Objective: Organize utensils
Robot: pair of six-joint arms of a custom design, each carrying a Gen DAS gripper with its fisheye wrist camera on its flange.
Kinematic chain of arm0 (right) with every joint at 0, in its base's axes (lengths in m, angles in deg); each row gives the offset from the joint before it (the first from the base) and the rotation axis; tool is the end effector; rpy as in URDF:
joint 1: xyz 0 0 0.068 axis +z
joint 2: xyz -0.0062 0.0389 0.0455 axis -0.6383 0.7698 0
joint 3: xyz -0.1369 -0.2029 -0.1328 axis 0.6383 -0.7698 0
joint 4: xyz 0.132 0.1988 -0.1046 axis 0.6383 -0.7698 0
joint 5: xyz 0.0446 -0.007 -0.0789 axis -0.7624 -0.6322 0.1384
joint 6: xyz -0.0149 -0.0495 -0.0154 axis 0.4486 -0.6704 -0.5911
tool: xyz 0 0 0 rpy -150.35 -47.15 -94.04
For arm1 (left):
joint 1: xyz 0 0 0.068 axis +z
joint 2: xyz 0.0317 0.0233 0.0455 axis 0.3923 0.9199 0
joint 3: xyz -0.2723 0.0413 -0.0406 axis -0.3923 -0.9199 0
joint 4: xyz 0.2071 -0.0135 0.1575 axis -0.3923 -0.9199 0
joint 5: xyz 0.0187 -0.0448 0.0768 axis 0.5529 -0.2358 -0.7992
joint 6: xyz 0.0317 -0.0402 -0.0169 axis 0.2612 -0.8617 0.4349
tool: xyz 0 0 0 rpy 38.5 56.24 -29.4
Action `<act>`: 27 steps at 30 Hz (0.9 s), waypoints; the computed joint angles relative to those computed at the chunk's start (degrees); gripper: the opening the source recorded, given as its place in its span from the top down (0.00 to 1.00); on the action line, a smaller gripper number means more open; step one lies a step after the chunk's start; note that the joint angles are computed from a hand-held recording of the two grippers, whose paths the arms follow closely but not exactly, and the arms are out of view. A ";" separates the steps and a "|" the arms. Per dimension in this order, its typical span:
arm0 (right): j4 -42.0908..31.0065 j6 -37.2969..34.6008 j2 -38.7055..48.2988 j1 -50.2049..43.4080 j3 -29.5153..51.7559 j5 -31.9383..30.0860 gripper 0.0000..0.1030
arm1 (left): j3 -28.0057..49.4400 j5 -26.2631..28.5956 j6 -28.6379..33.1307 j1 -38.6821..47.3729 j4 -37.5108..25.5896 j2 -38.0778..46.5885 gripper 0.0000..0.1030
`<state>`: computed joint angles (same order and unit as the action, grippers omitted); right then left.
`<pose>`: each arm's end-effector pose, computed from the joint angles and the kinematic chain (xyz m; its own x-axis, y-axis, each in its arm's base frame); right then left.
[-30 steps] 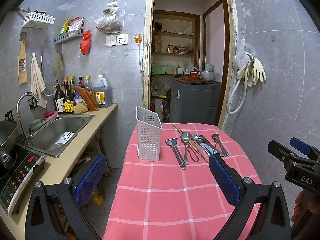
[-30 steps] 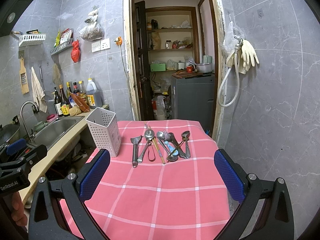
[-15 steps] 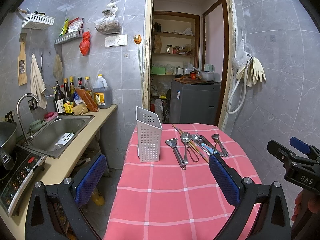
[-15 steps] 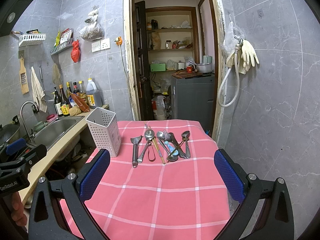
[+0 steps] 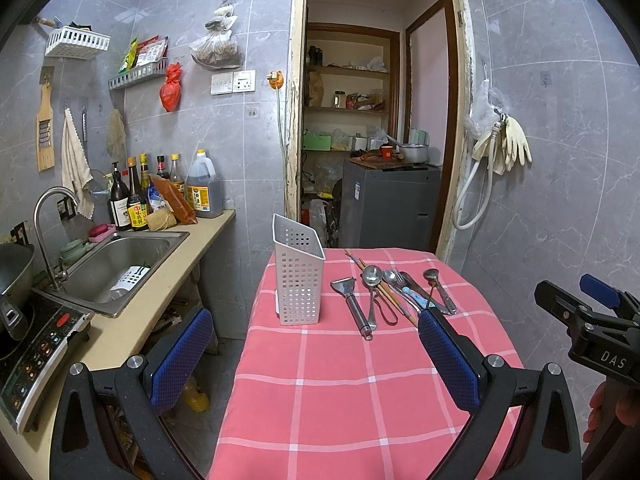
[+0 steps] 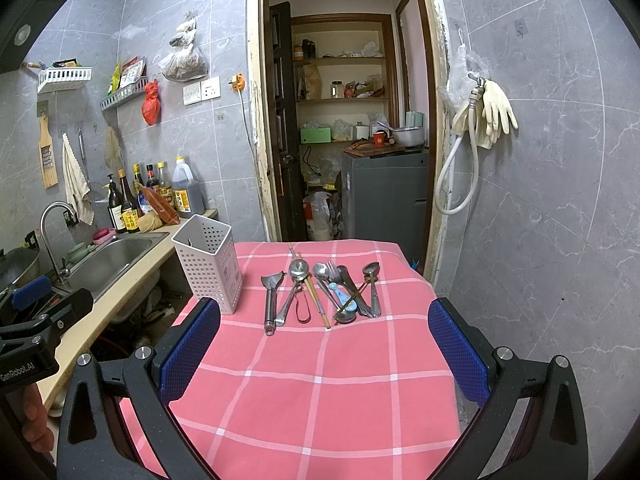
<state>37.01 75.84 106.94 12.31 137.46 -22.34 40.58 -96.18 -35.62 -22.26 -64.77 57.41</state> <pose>0.2002 0.2262 0.3499 -0.4322 -0.0684 -0.8992 -0.2677 0.9619 0.0555 0.1207 -0.0820 0.3432 -0.3992 -0.1576 -0.9032 -0.2931 0.9554 -0.0372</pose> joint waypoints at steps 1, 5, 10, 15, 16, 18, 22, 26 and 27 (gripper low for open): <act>0.04 -0.03 -0.03 0.02 -0.04 0.03 0.01 | 0.01 -0.04 -0.03 -0.01 0.00 0.04 0.00; 0.04 -0.02 -0.07 0.01 -0.07 0.03 0.01 | -0.02 -0.08 -0.09 -0.05 -0.03 0.01 0.00; 0.11 -0.03 -0.06 0.04 -0.14 0.03 0.01 | 0.04 -0.01 -0.22 -0.04 -0.09 0.05 0.00; 0.17 0.05 -0.05 0.12 -0.23 0.11 0.01 | -0.03 -0.15 -0.08 -0.11 -0.02 0.00 0.00; 0.12 0.09 -0.05 0.15 -0.22 0.15 0.01 | -0.03 -0.15 -0.08 -0.11 -0.02 0.00 0.00; 0.14 0.11 -0.04 0.19 -0.24 0.18 0.01 | -0.01 -0.08 -0.15 -0.05 -0.04 0.01 0.00; 0.38 -0.13 -0.28 0.21 -0.62 0.03 0.01 | 1.77 1.35 0.71 0.62 -0.09 0.74 0.00; 0.71 -0.82 -0.54 0.03 -0.73 -0.76 0.01 | 1.89 4.72 3.51 3.74 1.15 -0.57 0.00; 0.17 -1.45 -0.48 -0.52 0.30 -1.31 0.01 | 1.43 5.84 4.22 4.71 1.98 -1.08 0.00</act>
